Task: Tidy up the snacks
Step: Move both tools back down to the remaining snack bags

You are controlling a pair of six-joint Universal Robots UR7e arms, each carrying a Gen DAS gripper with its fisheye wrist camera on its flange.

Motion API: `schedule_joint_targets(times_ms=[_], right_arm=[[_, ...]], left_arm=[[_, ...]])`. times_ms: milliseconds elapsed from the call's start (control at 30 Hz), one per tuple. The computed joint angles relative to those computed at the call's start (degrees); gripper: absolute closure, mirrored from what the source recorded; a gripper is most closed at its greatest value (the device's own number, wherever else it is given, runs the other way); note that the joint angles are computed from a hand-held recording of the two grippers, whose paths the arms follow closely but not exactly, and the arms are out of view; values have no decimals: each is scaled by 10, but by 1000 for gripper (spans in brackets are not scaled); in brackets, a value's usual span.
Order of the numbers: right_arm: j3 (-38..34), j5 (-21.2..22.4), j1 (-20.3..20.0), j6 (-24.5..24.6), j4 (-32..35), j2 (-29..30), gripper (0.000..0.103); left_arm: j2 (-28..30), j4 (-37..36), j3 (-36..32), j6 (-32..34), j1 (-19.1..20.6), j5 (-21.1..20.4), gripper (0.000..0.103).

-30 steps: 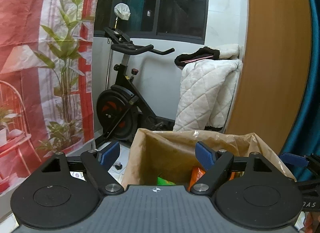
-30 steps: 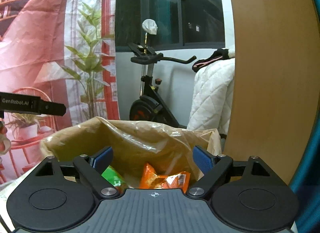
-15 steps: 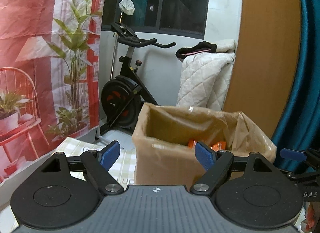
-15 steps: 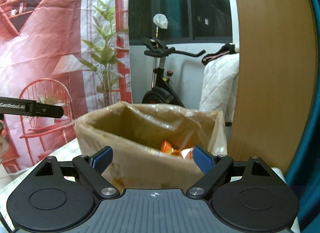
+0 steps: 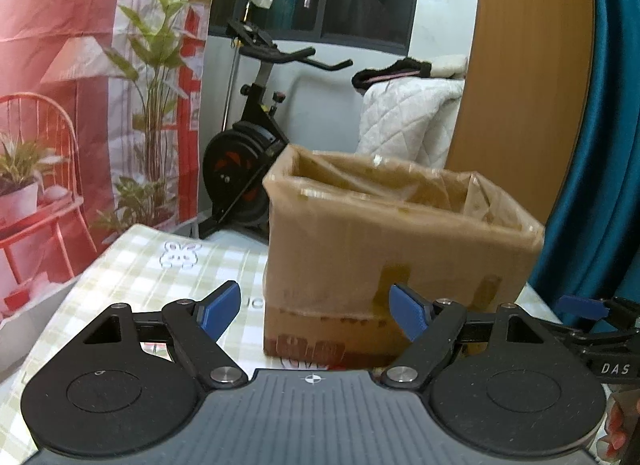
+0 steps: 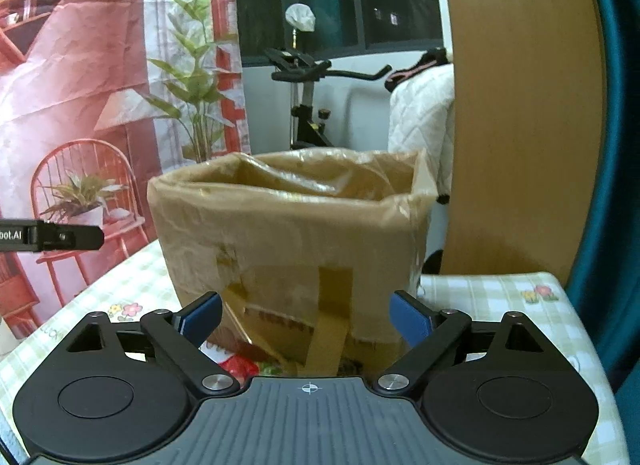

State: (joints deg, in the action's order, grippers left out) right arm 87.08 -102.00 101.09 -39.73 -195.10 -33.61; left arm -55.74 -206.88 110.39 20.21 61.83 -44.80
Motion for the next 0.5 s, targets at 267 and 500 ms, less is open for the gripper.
schedule_joint_targets(times_ms=[267, 500], right_arm=[[35, -12, -10, -11, -37, 3, 14], [65, -21, -25, -9, -56, -2, 17]], left_arm=[[-2, 20, 18, -33, 11, -5, 21], [-4, 43, 29, -49, 21, -19, 25]])
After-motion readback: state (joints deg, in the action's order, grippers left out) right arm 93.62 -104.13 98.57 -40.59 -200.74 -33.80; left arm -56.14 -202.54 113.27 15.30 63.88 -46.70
